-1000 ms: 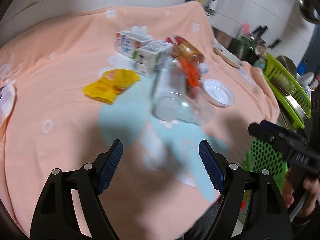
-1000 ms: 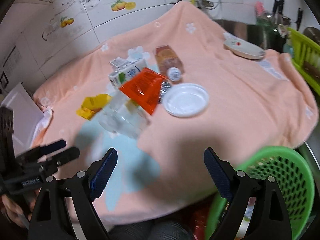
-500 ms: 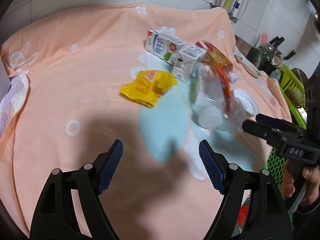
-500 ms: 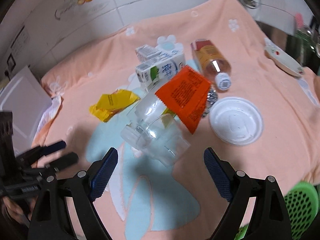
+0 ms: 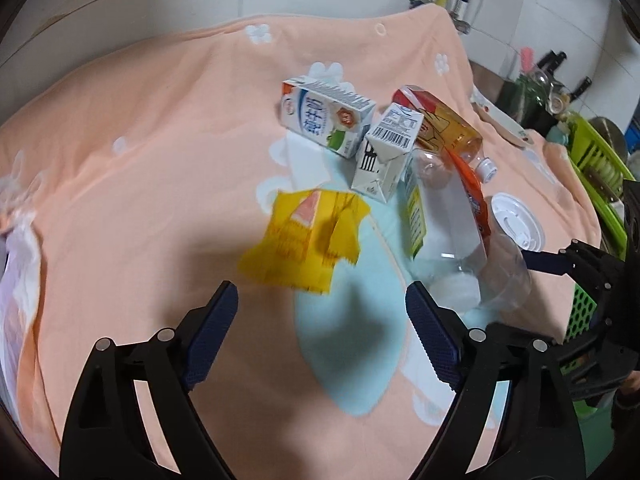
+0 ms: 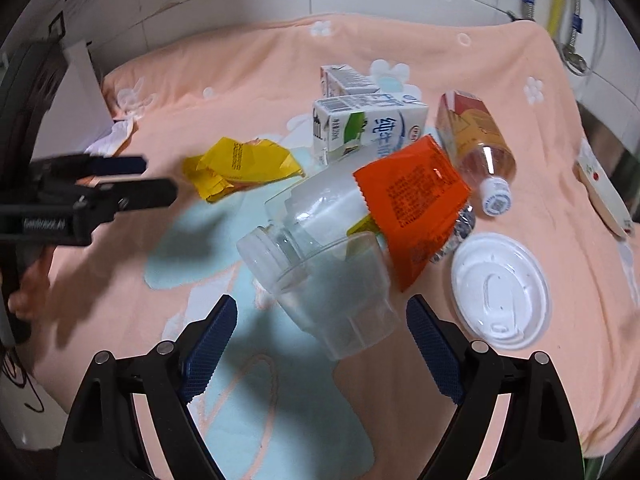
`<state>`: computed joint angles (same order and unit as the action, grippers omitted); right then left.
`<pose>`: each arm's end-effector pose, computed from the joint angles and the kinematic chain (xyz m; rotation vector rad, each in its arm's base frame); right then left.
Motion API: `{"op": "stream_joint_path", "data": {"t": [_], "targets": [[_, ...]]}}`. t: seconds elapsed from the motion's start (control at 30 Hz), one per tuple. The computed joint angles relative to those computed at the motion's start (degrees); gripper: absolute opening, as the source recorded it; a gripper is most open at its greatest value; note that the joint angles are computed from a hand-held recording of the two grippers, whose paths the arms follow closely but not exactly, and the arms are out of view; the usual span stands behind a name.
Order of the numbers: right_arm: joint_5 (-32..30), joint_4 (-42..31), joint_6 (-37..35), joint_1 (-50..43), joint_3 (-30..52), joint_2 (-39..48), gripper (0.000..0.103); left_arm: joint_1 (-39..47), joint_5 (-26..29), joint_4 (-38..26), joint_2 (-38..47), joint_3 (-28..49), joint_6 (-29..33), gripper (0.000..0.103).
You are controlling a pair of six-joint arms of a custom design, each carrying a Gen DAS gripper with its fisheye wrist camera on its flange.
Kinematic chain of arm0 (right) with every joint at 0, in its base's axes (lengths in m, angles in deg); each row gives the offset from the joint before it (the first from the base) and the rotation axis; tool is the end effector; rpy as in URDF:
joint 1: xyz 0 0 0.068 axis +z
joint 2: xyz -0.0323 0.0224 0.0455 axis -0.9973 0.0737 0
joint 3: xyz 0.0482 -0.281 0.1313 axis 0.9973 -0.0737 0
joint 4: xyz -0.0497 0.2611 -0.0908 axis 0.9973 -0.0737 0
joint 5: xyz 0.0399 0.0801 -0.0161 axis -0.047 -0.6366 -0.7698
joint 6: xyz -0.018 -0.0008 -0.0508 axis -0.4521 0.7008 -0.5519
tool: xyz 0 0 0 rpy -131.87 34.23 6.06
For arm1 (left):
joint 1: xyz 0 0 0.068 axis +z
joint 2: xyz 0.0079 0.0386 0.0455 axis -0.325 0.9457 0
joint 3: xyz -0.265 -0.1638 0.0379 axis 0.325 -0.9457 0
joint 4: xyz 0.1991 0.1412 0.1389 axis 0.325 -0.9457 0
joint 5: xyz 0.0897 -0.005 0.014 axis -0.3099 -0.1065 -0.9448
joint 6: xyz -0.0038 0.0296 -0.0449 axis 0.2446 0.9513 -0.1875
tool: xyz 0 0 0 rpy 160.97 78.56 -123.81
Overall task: Collect trash
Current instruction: 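Grasp the yellow snack wrapper with the left gripper while the right gripper grasps the clear plastic cup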
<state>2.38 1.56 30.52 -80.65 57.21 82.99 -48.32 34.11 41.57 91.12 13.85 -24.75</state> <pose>0.3518 0.0482 0.1160 -1.1013 2.2901 0.4242 0.2789 -0.1421 0.1310 -0.3019 2.4207 -0.0436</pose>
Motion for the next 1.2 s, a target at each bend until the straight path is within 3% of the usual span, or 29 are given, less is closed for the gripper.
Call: {"op": "stream_joint_path", "data": {"t": [0.23, 0.4, 0.67, 0.97, 1.2], "targets": [[-0.2, -0.1, -1.6, 0.7, 1.9, 2.4, 0.078, 5.2, 3.7, 0.1, 5.3, 5.0, 6.5, 0.085], [0.8, 0.0, -2.2, 0.8, 2.4, 2.9, 0.067, 7.5, 6.6, 0.1, 9.3, 7.6, 8.1, 0.084], [2.2, 1.9, -3.0, 0.4, 0.7, 2.6, 0.060, 8.1, 8.0, 0.5, 13.8, 9.9, 8.7, 0.067], [-2.5, 2.8, -0.7, -2.4, -2.6, -0.6, 0.058, 7.4, 6.4, 3.2, 11.4, 6.8, 7.0, 0.046], [-6.7, 1.9, 0.5, -5.7, -6.8, -6.0, 0.058, 4.3, 5.5, 5.2, 6.4, 2.2, 3.5, 0.044]]}}
